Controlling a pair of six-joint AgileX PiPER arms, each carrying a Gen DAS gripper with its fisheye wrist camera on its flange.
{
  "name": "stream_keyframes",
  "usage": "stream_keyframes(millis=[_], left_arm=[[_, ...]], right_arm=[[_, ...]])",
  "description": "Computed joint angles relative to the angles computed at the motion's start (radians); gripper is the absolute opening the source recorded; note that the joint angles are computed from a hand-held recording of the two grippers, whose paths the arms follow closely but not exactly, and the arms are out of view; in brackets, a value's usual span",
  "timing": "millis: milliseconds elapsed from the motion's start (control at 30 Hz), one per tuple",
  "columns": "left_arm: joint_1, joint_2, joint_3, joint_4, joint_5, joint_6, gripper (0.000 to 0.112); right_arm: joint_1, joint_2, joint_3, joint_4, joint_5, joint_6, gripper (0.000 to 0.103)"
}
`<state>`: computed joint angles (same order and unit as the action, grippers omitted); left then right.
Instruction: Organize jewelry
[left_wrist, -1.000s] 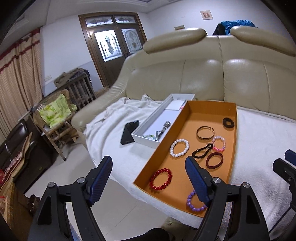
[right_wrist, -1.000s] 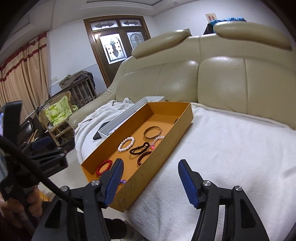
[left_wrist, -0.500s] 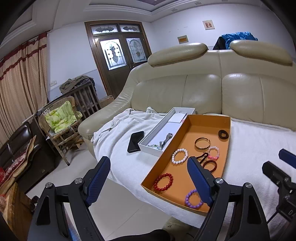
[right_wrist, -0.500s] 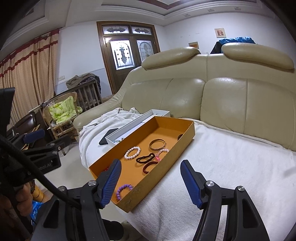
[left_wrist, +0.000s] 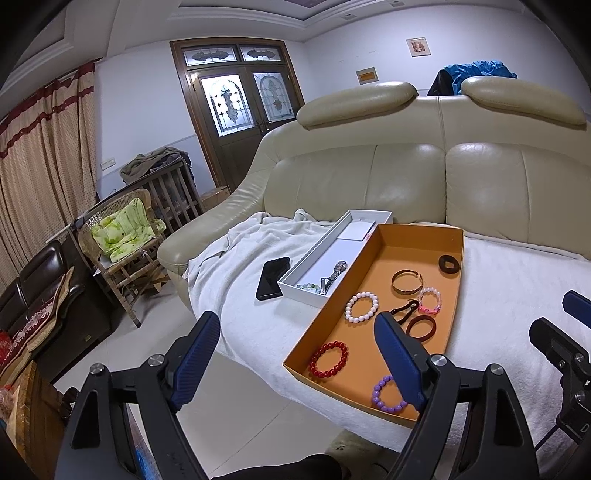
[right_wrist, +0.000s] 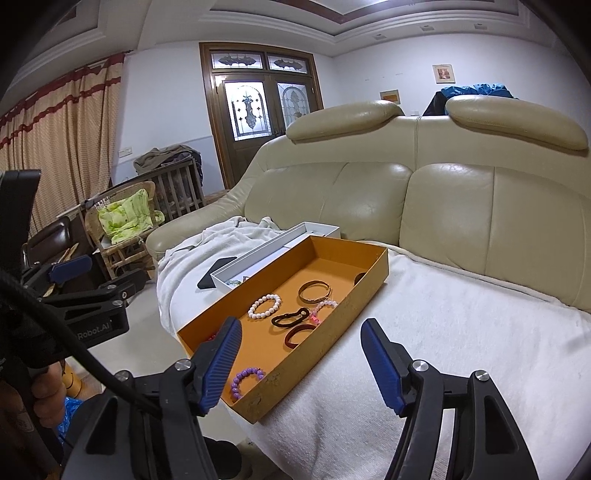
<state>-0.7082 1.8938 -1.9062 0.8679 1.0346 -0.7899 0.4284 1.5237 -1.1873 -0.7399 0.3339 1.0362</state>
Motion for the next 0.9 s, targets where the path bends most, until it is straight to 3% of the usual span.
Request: stream_keyframes(millis=[900], left_arm=[[0.013, 0.002, -0.001, -0.018, -0.015, 0.019, 0.086]], right_arm=[[0.008, 0.016, -0.017, -0.003, 0.007, 0.000, 0.071]])
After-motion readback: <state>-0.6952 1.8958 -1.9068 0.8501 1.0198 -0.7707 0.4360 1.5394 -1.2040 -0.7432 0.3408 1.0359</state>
